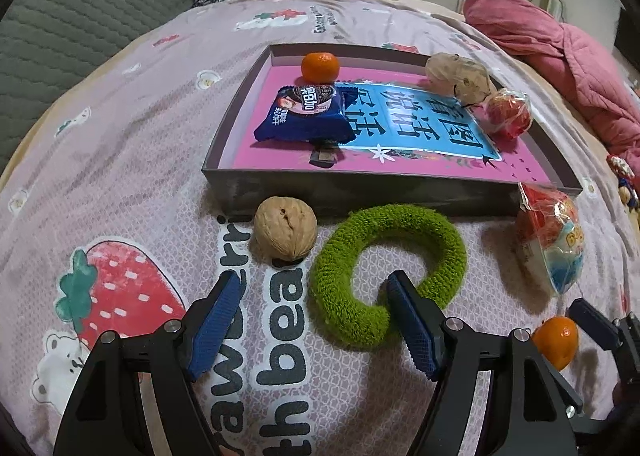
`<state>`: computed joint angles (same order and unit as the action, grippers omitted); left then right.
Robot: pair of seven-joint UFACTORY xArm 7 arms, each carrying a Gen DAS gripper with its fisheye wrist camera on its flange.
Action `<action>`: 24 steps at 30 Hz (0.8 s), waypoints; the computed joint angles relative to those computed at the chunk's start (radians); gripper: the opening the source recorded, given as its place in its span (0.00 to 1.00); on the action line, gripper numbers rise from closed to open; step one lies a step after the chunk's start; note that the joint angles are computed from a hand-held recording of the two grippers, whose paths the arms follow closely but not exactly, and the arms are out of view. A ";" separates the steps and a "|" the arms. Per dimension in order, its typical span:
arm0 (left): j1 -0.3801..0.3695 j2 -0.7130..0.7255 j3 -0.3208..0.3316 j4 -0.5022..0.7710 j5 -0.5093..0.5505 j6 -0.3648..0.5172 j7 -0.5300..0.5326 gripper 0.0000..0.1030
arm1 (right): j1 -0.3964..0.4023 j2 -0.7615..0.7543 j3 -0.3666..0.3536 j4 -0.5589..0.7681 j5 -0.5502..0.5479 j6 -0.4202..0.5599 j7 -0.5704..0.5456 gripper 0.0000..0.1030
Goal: Organize objects
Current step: 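Close left gripper on the green scrunchie while right gripper grasps the mandarin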
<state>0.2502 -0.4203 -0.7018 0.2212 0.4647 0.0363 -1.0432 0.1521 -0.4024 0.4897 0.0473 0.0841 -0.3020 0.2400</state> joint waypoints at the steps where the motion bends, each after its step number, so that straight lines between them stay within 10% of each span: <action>1: -0.007 0.002 0.008 0.000 -0.002 -0.001 0.002 0.73 | -0.012 0.000 0.018 0.002 0.006 0.001 -0.001 0.57; 11: -0.031 0.008 0.022 -0.003 -0.012 -0.016 0.026 0.57 | -0.076 0.022 0.113 0.015 0.025 0.000 -0.016 0.45; 17: -0.084 -0.008 0.041 -0.016 -0.053 -0.030 0.068 0.20 | -0.064 0.013 0.120 0.006 0.035 -0.004 -0.028 0.38; 24: -0.160 -0.044 0.094 -0.044 -0.097 -0.037 0.120 0.13 | 0.033 -0.005 -0.012 -0.015 -0.014 0.000 -0.023 0.38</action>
